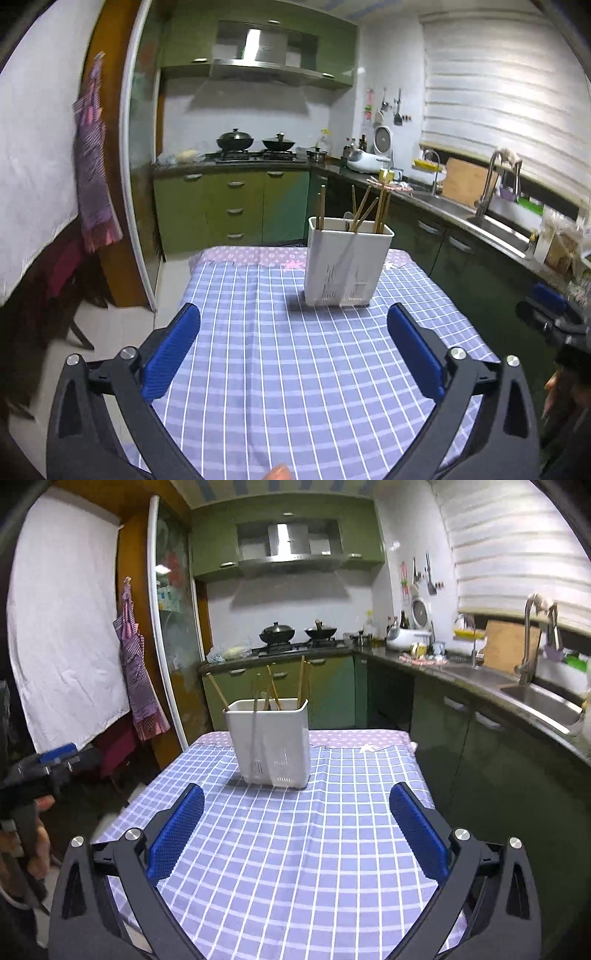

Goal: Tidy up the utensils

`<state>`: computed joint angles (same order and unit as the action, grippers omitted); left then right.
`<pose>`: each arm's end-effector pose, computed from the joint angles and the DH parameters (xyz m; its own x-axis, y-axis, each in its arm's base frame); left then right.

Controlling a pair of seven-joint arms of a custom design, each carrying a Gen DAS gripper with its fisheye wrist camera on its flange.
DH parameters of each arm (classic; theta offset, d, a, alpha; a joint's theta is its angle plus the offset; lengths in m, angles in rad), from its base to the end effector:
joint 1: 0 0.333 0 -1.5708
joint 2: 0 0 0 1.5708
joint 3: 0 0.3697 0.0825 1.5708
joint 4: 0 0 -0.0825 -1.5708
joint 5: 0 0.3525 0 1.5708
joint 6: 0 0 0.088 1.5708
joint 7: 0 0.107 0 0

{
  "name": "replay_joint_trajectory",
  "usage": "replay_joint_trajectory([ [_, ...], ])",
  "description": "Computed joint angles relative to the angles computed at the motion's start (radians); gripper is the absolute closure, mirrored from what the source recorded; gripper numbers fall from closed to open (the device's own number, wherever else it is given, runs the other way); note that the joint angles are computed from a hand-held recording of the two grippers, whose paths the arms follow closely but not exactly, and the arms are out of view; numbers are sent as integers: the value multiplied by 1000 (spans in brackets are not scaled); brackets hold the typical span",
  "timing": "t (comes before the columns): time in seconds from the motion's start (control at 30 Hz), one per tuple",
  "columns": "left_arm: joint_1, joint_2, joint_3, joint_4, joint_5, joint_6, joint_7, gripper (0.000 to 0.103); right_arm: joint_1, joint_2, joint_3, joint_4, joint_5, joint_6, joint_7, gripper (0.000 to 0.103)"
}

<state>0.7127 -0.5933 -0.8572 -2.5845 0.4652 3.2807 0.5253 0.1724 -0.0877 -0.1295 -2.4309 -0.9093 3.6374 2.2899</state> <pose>0.3845 -0.1728 0.5527 0.1555 -0.9812 0.1144 -0.4202 -0.1705 -0.8913 0.4477 0.1184 0.5424 0.4298 -0.9010 -0.0591 -0.3857 -0.1241 -0.9142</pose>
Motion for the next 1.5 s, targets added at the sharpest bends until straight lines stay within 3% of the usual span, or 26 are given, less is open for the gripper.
replay_joint_trajectory([
  [0.07,-86,-55,66,-34,-11,-52,-9,7,-26,-71,47,-106,163,28,-176,4],
  [0.13,-145,-91,118,-47,-1,-88,-13,7,-25,-128,51,-165,228,46,-235,4],
  [0.3,-278,-153,200,-48,39,-216,-32,7,60,-255,-60,-258,193,62,-201,4],
  [0.4,-362,-175,251,-62,62,-247,-44,7,102,-315,-96,-290,185,37,-223,4],
  [0.5,-383,-194,268,-69,93,-256,-76,7,100,-344,-63,-312,257,22,-286,4],
  [0.6,-397,-194,279,-66,123,-274,-99,7,168,-351,-114,-315,266,7,-299,4],
  [0.77,-416,-199,300,-71,165,-294,-133,7,201,-351,-101,-308,357,-21,-355,4],
  [0.97,-437,-189,325,-71,198,-321,-162,7,175,-351,-23,-321,495,-3,-463,4],
  [1.23,-472,-157,358,-68,236,-338,-185,7,237,-350,-36,-321,605,-22,-551,4],
  [1.5,-481,-146,356,-64,271,-336,-216,7,292,-361,-49,-332,711,-26,-640,4],
])
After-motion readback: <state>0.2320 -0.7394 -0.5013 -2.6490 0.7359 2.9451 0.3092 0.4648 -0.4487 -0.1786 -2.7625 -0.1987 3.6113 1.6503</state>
